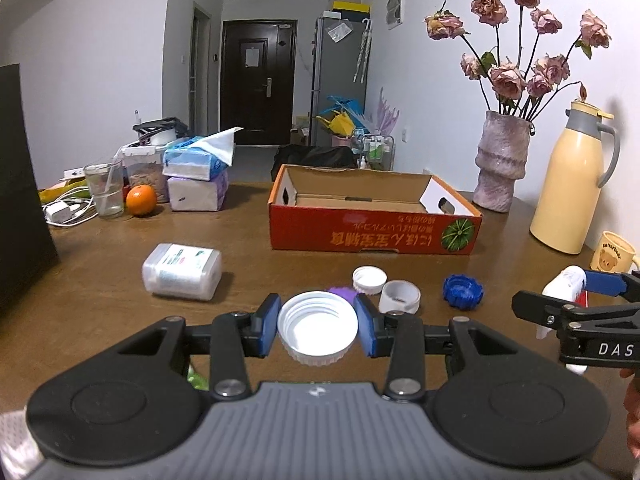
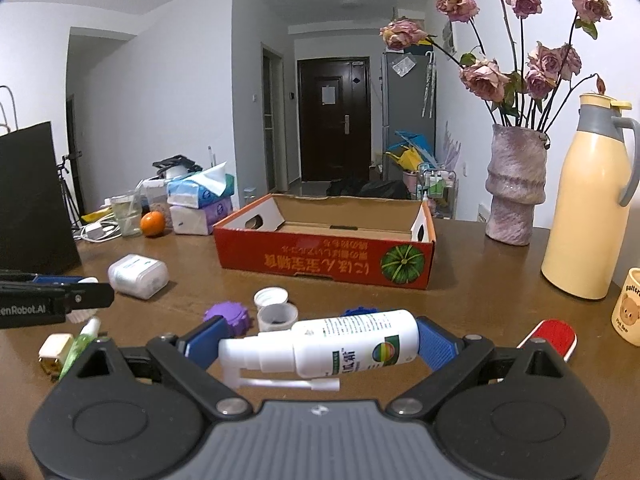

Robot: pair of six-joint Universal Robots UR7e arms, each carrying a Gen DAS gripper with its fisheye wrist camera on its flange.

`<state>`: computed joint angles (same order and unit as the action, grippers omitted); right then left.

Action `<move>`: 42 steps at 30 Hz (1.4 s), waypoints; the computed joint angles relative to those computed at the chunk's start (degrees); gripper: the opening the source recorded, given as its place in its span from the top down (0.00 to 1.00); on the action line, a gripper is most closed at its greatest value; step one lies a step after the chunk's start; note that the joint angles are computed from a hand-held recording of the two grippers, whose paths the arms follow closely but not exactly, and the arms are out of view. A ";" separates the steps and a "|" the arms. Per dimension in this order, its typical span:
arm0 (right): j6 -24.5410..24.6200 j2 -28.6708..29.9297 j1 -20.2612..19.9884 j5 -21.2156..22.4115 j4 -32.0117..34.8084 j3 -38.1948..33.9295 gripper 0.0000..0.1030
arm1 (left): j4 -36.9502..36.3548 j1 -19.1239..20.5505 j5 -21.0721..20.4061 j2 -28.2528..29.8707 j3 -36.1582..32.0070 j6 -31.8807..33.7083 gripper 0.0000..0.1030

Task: Organize rigid objects
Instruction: 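Carry the white cap and spray bottle in both grippers toward the red cardboard box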

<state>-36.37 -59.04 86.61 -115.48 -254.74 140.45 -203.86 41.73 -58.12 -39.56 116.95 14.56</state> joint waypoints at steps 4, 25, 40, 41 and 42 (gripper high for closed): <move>-0.02 -1.13 -0.36 0.45 1.72 -1.24 0.05 | 1.48 -0.20 0.14 1.46 -2.62 -0.09 0.60; 1.14 -4.78 -2.88 2.19 9.35 -8.85 0.05 | 3.95 -0.93 -0.24 9.91 -16.36 -0.45 0.60; 0.96 -6.03 -4.13 2.51 16.62 -16.86 0.05 | 9.08 -0.24 0.36 16.48 -29.52 -0.97 0.60; 1.00 -6.06 -4.23 2.55 17.23 -17.37 0.05 | 9.59 -0.21 0.47 17.02 -30.58 -0.81 0.60; 1.03 -6.08 -4.38 2.65 17.90 -17.93 0.05 | 10.07 -0.17 0.49 17.47 -31.50 -0.71 0.60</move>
